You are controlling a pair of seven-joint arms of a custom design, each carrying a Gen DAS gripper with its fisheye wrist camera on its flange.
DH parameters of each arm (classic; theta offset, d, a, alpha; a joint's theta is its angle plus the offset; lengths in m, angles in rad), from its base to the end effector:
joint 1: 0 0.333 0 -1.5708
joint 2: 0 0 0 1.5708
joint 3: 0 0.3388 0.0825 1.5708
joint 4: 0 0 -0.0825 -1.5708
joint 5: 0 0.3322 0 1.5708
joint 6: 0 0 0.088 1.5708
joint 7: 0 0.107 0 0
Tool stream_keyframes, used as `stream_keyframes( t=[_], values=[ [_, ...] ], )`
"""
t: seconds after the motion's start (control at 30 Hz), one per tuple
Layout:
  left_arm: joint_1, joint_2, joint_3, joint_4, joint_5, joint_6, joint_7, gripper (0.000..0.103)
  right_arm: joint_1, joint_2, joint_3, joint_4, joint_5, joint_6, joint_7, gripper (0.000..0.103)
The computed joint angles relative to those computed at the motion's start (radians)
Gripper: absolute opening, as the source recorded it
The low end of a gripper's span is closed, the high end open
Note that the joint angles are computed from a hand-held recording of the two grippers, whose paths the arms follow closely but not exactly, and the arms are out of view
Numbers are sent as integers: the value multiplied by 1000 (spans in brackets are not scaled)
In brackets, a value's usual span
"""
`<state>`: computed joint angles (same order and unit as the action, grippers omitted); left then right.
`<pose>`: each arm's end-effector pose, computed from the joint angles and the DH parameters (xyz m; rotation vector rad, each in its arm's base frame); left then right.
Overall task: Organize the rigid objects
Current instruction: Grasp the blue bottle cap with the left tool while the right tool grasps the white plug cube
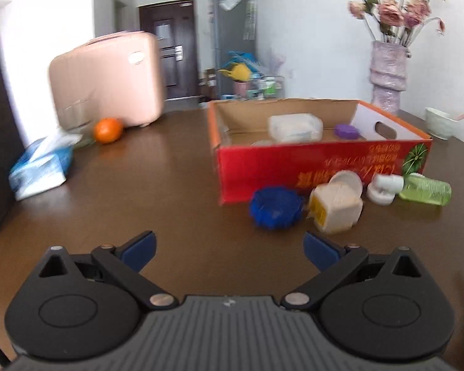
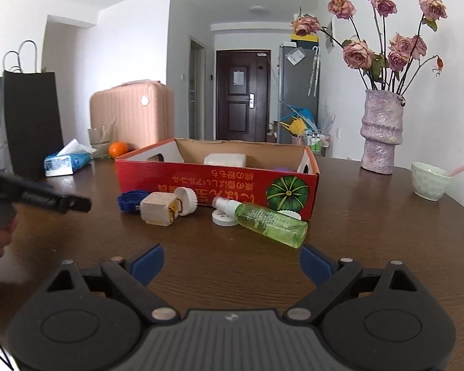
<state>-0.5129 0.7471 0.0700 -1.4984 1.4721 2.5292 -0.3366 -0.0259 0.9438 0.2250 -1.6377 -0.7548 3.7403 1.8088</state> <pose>0.6320 -0.3241 0.2973 -1.7437 1.3525 -0.6862 0.6578 0.1755 0.2719 -1.8210 0.8951 -0.6121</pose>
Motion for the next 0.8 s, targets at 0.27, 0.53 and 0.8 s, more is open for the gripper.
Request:
stream_keyframes(
  t=[0.27, 0.53, 0.8],
  values=[
    [72, 146, 21, 221, -151, 149, 215, 71, -30, 30, 53, 66, -80, -60, 32, 94],
    [128, 181, 46, 241, -315, 348, 241, 45, -156, 166, 360, 234, -317, -278, -20, 94],
    [62, 131, 166, 134, -377, 407, 249, 11, -133, 323, 602, 401, -270, -514, -289, 92]
  ],
)
